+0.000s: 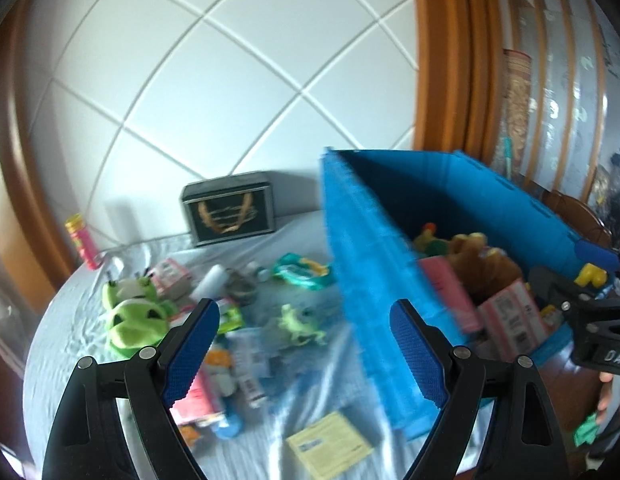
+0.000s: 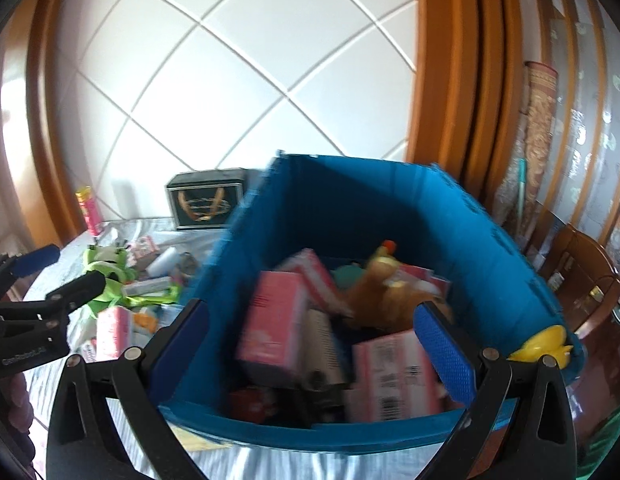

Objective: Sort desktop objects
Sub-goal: 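Move both tools back over the table toward the medicine box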

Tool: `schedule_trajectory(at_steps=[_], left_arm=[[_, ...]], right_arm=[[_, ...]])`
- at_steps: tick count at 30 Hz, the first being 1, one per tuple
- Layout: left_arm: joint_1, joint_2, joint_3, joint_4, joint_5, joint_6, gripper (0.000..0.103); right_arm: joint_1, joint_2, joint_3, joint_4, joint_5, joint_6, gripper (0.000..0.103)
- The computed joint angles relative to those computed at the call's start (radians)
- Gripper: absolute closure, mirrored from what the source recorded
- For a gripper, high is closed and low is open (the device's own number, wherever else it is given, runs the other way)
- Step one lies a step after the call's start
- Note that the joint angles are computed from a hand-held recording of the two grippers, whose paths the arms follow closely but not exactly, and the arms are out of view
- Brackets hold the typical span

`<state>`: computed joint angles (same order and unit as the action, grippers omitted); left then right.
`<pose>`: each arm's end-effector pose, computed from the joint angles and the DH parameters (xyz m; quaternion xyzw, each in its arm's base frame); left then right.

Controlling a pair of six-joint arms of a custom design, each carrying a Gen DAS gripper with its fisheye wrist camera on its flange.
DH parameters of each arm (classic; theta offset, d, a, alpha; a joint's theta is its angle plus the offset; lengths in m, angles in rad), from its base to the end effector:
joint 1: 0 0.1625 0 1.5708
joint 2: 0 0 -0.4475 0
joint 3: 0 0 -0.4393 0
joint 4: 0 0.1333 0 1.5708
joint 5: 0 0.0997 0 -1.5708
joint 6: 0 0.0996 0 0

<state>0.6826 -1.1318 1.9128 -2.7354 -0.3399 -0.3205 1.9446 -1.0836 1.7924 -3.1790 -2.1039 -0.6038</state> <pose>-0.3277 -0.5592 0.2648 0.1188 0.8003 -0.4501 0.3779 0.3224 -0.5956 0.2967 0.3069 -0.8208 0.3894 0.2838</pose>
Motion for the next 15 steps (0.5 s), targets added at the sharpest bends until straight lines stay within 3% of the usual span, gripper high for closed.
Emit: schedule_trajectory(at_steps=[8,15], left_arm=[[0.066,-0.285,0.176,0.212,0.037,-0.158,0.015],[0.167,-0.48,0.242,0.508,0.052,-0.372,0.015]], right_arm=[[0.114,0.125,-0.001,-0.033,-0.016,0.069,0.0],[0.167,0.242,-0.03,0.043,-0.009,0.147,0.0]])
